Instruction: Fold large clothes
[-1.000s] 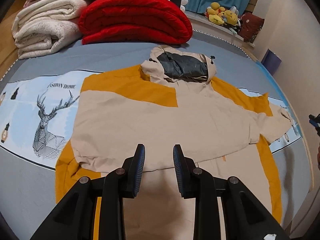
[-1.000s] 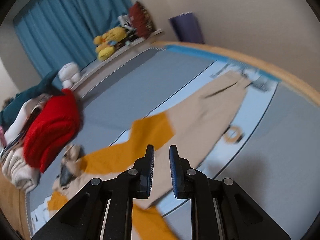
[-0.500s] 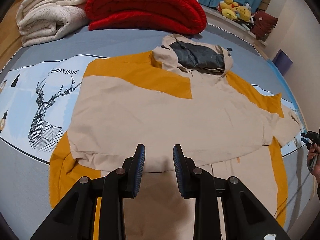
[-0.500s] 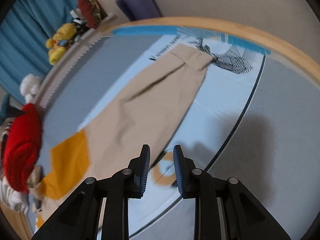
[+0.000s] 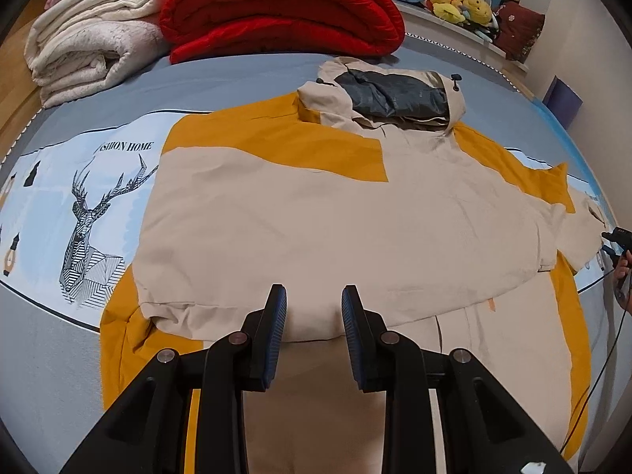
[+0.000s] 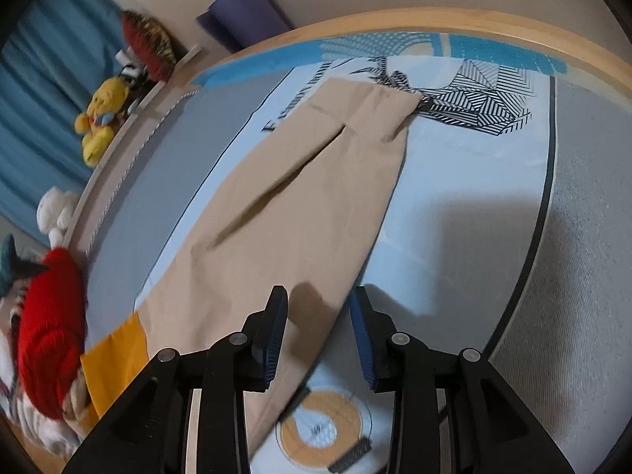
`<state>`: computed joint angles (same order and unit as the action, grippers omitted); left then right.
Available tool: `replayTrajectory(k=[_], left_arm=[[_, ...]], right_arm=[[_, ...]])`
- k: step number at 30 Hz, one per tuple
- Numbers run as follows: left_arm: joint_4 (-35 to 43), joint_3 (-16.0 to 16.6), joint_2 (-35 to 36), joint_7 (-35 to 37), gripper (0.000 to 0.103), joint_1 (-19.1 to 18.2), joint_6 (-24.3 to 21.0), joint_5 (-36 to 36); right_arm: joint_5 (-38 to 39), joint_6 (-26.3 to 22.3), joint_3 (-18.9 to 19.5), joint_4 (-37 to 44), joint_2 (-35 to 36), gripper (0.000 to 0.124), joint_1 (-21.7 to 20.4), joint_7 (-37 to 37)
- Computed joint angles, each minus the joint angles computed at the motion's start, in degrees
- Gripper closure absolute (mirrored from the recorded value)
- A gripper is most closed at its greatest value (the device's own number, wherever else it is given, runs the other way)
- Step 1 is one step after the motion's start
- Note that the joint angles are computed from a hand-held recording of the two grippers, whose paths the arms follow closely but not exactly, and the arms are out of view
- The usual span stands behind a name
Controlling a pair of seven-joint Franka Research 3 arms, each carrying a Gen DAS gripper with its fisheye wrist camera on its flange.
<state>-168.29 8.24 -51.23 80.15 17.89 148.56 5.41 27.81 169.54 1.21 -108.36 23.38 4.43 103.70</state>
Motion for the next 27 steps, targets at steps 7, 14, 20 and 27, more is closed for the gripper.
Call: replayTrajectory(k=[7,14,20,27], left_arm=[[0.27,0.93,-1.25,0.28,0.077,0.32,-0.71,-0.71],[1.16,2.95,-5.3,1.36,0.077,2.04,-2.83,-1.59],[2.28,5.59,-8.63,2.18,0.077,5.95,-5.09,-1.71],[3.97,10.04,-11.66,4.07,0.077,9.73,-7.52,-3.51]], right_arm=[[-14.19,2.06,-11.77,0.45,-0.9,0.12,11.71,15.49],[-33.13,-0.25,-19.09,-0.6,-8.79,0.121,21.37,26.79],[-54.13,-4.12,-17.48,-1.71,-17.26,0.121,27.96,34.22],[-52.21,-1.0,-3.58,-3.46,-21.66,0.121,32.54,27.16]])
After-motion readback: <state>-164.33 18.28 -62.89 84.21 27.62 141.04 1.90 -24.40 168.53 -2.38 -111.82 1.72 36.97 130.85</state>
